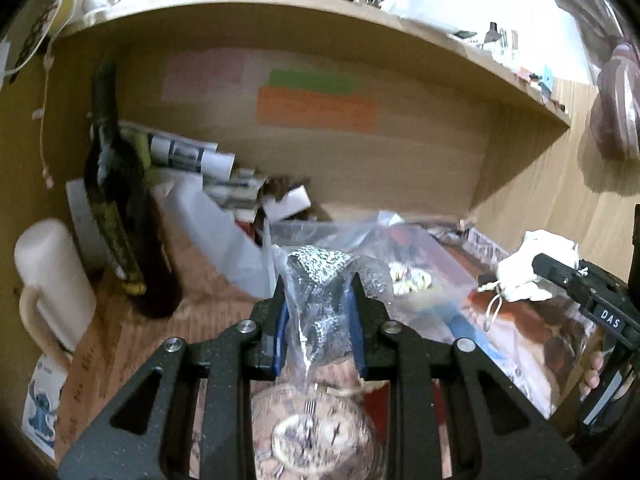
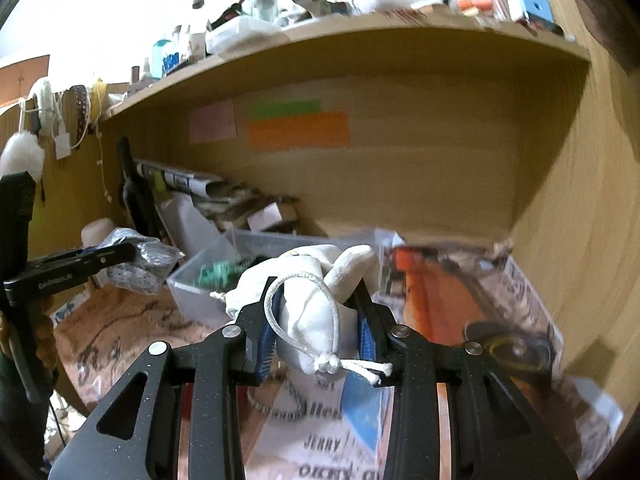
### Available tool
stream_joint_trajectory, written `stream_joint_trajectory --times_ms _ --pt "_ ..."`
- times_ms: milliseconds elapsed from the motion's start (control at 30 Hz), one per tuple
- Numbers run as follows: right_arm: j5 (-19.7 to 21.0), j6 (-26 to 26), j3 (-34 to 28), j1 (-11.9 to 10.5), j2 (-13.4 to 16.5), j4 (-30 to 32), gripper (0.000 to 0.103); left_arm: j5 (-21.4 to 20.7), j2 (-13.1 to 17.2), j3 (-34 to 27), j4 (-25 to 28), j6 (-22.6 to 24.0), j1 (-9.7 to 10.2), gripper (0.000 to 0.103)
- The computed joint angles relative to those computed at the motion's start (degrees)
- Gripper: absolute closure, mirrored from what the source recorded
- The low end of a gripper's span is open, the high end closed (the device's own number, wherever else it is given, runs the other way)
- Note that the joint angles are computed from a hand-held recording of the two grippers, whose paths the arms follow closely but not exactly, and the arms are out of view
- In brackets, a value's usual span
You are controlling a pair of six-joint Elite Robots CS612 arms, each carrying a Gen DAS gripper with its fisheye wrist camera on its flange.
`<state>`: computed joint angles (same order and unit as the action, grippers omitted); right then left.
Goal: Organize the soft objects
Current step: 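Grasp the silver foil bag with left tool while right tool grasps white pouch, then drop the foil bag into the box while right tool drops the white pouch in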
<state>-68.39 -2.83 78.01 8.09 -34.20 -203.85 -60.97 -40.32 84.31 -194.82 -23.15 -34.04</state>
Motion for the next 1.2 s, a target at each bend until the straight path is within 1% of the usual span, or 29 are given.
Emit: stream_joint_trajectory --times_ms 133,267,433,500,667,867,1000,1033,1100,1133,1200 --pt "0.44 -0.28 -3.64 0.33 1.35 1.40 0.072 -0.10 1.17 -3.23 0.62 1.34 0.55 0.077" --pt "0.57 -1.05 -6.92 0.69 2.70 4.59 0.072 -0.87 2.69 -6.88 3.27 1.58 1.23 0.077" --pt "0.71 -2.58 -11.44 1.32 4.66 10.86 0.072 -2.26 4.39 -10.57 7.13 1.02 2.05 0.077" --pt "0.77 -3.11 -13.18 1.50 5.42 13.43 0.072 -2.12 5.20 -12.18 9.03 0.69 2.32 0.077" --pt "0.31 -4.47 -17.70 2.13 7.44 20.07 0.072 -3.36 7.37 -16.46 14.83 -0.58 3.28 0.077" --pt "0.70 -6.56 -20.94 2.59 8.87 27.10 0.072 -4.26 9.57 -20.12 20.28 -1.94 3.98 0.077" --pt "0.14 -7.64 -22.38 2.81 9.59 30.88 0.071 -5.07 10.10 -21.14 22.51 -1.96 4.16 0.077" --pt "0.21 -7.93 -22.46 2.83 9.61 31.51 0.069 -5.24 10.10 -21.21 23.03 -2.06 4.19 0.077" --pt "-0.73 -8.34 -22.25 2.97 9.56 31.48 0.069 -5.60 10.18 -21.43 23.64 -2.35 4.29 0.075" --pt "-1.09 -8.49 -22.13 3.03 9.51 31.40 0.066 -5.86 10.10 -21.36 23.87 -2.50 4.32 0.074" --pt "-1.56 -8.35 -21.92 3.06 9.40 31.22 0.055 -6.43 9.83 -21.03 24.11 -2.94 4.38 0.068"
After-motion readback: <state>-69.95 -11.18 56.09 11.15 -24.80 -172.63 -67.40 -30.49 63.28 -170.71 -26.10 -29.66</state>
